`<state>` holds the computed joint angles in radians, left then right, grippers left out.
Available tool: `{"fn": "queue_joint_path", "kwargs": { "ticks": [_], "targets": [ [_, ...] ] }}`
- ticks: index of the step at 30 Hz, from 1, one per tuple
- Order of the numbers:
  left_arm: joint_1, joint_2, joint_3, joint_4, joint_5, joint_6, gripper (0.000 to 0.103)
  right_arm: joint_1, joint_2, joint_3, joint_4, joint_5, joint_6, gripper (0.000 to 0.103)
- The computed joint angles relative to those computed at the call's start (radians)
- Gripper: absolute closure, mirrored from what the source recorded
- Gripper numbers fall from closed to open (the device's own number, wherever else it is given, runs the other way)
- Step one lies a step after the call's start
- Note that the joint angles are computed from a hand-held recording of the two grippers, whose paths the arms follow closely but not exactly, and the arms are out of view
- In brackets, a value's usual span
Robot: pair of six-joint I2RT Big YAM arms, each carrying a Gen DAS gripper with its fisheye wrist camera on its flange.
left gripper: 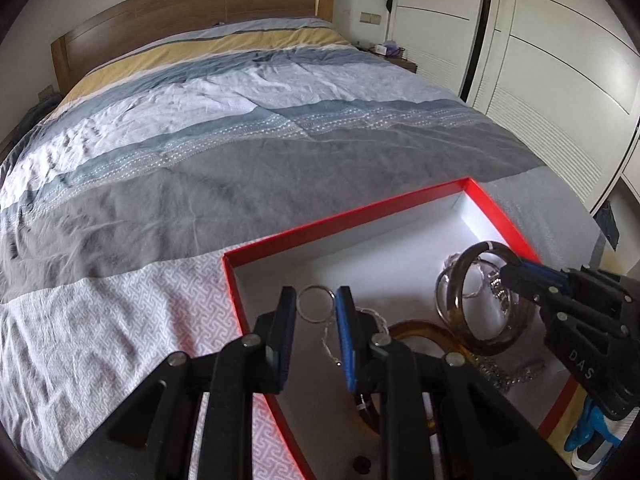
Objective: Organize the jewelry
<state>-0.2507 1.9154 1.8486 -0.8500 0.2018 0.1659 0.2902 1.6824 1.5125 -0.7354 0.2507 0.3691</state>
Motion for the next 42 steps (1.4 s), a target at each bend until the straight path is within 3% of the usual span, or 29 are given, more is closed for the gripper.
{"fn": "queue_joint_path", "kwargs": {
  "ticks": [13, 15, 17, 24, 28, 33, 36, 42],
  "targets": [
    [-0.008, -0.018, -0.036, 0.017, -0.005, 0.014, 0.083, 0.005, -0.009, -0.036, -0.001, -0.014, 0.009, 0.093],
    [-0.008, -0.025, -0.041, 0.013, -0.004, 0.016, 0.077, 0.007, -0.016, -0.042, -0.001, -0.01, 0.017, 0.092],
    [-0.006, -0.035, -0.05, 0.017, -0.001, 0.014, 0.073, 0.008, -0.024, -0.045, 0.0, -0.005, 0.022, 0.082],
    [0.003, -0.08, -0.078, 0.01, 0.028, 0.004, 0.065, 0.021, -0.086, -0.083, 0.006, 0.02, 0.053, 0.066],
    [0.016, -0.123, -0.105, 0.0, 0.072, -0.016, 0.057, 0.031, -0.13, -0.109, -0.003, 0.034, 0.087, 0.065],
    [0.027, -0.208, -0.181, 0.027, 0.08, -0.008, 0.055, 0.063, -0.179, -0.135, -0.02, 0.051, 0.126, 0.055],
    [0.037, -0.278, -0.252, 0.063, 0.096, 0.014, 0.055, 0.09, -0.202, -0.141, -0.041, 0.058, 0.136, 0.055],
    [0.076, -0.386, -0.319, -0.008, 0.119, 0.035, 0.055, 0.172, -0.239, -0.136, -0.097, 0.066, 0.162, 0.054]
  ]
}}
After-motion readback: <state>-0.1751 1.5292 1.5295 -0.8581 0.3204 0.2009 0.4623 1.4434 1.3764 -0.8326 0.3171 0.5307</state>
